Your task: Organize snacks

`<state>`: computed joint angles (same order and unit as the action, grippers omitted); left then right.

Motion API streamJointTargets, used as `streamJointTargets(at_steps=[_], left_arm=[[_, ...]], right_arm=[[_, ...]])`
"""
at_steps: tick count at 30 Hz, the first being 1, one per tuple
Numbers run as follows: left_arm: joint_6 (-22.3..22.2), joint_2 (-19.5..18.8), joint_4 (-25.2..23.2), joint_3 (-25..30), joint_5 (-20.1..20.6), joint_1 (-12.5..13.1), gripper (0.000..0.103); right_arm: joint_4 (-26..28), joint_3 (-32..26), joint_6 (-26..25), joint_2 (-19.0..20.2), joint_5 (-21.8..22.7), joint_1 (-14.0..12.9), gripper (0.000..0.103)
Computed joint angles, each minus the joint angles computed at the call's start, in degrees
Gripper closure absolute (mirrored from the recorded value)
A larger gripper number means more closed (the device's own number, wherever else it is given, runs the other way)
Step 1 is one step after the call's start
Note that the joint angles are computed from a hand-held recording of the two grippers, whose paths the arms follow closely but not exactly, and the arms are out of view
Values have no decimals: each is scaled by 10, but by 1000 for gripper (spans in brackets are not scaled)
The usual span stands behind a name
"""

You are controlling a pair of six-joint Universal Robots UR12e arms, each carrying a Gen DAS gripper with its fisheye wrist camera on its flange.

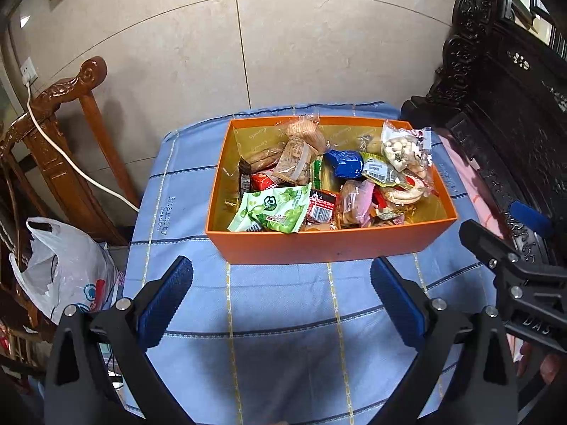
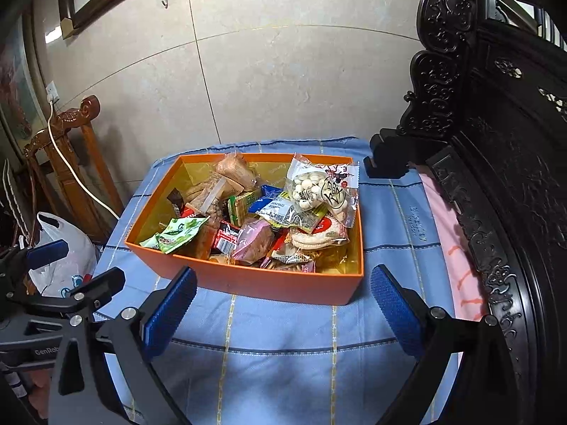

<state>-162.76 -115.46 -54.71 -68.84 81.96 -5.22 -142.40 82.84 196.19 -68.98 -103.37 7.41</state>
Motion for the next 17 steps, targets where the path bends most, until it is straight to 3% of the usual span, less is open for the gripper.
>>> streamJointTargets(at_steps=[4,10,17], left_arm=[[-35,10,-8,-9,-48,14,4],[-23,22,16,-25,-18,11,4],[-19,28,-5,-25,-26,15,4]], right_arm=[[-1,5,2,-6,-4,3,4],[-7,11,-1,-14,-6,7,4],[-2,10,-5,-17,-14,12,4]])
